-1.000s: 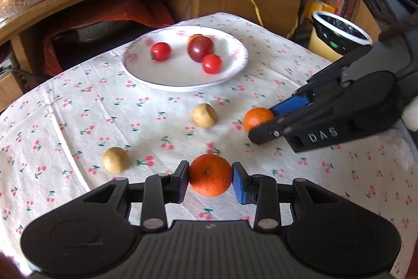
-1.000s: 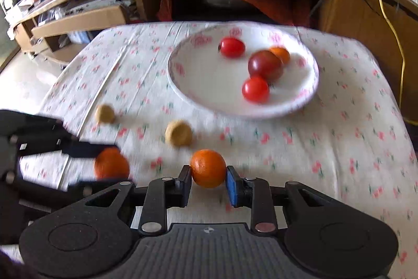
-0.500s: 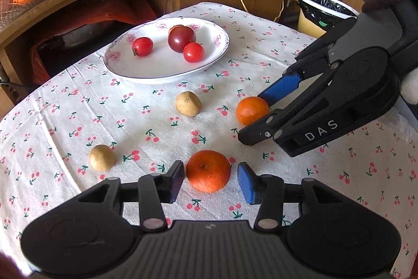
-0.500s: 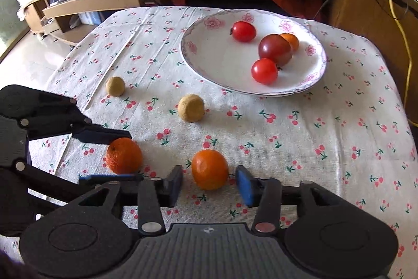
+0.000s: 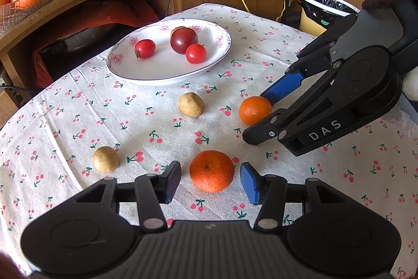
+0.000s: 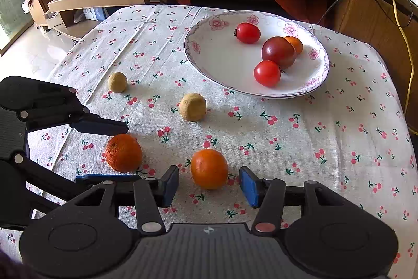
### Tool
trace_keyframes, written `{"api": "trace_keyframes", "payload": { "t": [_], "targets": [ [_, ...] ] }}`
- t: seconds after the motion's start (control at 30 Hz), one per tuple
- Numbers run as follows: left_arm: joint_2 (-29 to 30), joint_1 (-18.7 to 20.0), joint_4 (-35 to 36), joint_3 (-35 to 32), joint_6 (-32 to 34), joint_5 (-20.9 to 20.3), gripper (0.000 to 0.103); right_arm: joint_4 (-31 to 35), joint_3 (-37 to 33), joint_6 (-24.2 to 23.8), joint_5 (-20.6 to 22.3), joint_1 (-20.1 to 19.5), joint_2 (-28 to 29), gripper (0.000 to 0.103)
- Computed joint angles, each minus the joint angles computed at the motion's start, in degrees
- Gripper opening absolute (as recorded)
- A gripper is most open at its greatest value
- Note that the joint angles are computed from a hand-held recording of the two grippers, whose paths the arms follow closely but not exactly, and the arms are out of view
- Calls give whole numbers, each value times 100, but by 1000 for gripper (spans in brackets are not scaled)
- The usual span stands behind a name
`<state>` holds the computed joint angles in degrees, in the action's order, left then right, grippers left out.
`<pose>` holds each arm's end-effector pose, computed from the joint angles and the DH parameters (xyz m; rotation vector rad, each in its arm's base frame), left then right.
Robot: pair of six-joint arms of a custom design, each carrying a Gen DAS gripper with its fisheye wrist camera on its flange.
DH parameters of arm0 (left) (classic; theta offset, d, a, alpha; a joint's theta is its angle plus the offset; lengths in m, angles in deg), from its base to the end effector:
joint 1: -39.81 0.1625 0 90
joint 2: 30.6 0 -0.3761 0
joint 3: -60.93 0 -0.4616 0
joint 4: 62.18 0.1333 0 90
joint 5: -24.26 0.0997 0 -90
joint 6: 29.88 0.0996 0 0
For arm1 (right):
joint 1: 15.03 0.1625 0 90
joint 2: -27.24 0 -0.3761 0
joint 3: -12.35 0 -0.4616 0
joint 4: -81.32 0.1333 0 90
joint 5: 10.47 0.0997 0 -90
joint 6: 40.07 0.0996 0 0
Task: Organize fruits
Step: 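Lift the tangerine in the left tool while the right tool lifts its tangerine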
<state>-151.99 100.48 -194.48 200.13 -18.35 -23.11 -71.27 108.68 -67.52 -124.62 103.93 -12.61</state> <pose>-0.0036 -0.4163 0.3170 0.6452 2.3126 -0.6574 0.3969 -0.5261 -0.0611 1.2571 -2.4097 0.1527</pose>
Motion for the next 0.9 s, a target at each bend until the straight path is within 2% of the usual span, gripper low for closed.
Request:
{"api": "trace_keyframes", "payload": {
  "t": [0.5, 0.63, 0.77, 0.9],
  "targets": [
    [6, -9, 21, -10, -105, 38, 58, -8, -33, -96, -69, 36, 54, 48],
    [5, -18, -22, 0, -105, 42, 46, -58, -29, -206, -119, 59, 75, 35],
    [9, 9, -11, -21, -132, -11, 44, -62, -32, -252, -144, 72, 84, 32],
    [-1, 1, 38, -29, -121, -9, 43, -81, -54, -187, -195, 78, 98, 25]
  ]
}}
